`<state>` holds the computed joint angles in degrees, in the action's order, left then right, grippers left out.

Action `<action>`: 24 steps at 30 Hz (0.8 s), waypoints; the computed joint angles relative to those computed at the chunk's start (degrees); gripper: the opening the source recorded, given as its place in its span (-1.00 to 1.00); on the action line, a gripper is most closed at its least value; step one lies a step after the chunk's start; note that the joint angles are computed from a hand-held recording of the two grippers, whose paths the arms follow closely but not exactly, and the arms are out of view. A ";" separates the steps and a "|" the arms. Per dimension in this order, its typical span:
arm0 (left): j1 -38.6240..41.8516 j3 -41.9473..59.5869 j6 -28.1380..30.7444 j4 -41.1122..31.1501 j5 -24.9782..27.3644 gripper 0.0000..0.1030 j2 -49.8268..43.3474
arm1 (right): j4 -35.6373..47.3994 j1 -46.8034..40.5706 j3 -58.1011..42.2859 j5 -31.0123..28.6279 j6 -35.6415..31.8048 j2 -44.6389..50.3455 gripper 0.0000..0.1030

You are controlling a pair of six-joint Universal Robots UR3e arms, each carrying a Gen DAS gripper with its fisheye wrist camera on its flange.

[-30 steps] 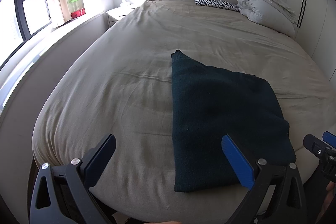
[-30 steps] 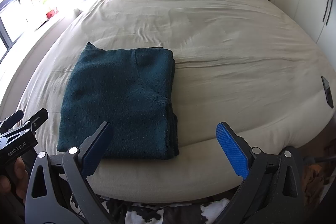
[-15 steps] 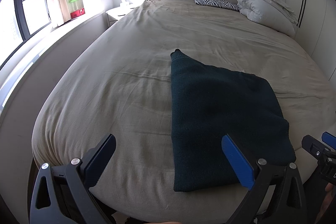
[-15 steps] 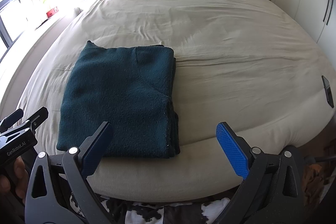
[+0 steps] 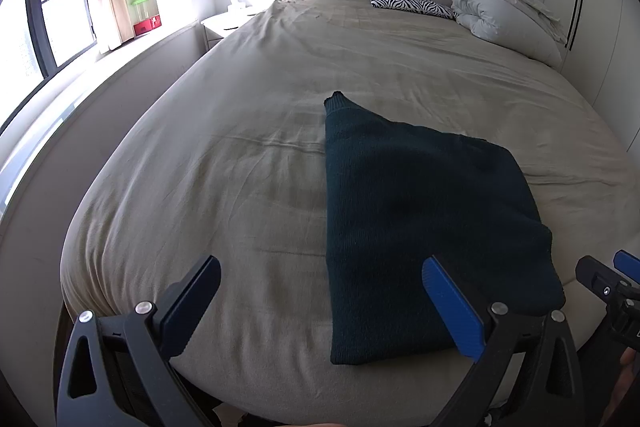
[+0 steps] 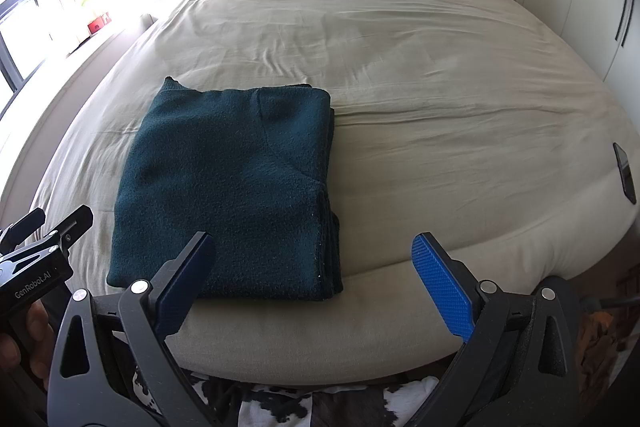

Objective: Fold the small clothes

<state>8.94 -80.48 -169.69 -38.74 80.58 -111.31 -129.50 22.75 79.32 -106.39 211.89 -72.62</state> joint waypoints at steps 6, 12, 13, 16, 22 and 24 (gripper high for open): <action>-0.02 0.04 -0.01 -0.03 0.06 1.00 -0.02 | 0.01 -0.15 0.03 0.04 -0.18 -0.12 0.95; -0.01 0.09 0.03 -0.04 0.04 1.00 -0.09 | -0.15 0.08 0.32 -0.10 0.01 -0.16 0.95; -0.01 0.04 0.05 0.01 0.05 1.00 -0.08 | -0.15 0.04 0.30 -0.06 -0.02 -0.16 0.95; -0.02 0.05 0.04 -0.08 0.07 1.00 -0.05 | -0.11 -0.04 0.22 -0.01 -0.09 -0.16 0.95; -0.05 0.07 -0.01 -0.09 0.10 1.00 -0.03 | -0.32 -0.13 0.68 0.17 -0.08 -0.27 0.95; -0.04 0.08 0.02 -0.08 0.08 1.00 -0.04 | -0.37 -0.18 0.72 0.20 -0.18 -0.31 0.95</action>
<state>8.91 -80.40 -169.68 -38.82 80.66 -111.35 -129.87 22.57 80.04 -106.19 211.72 -72.93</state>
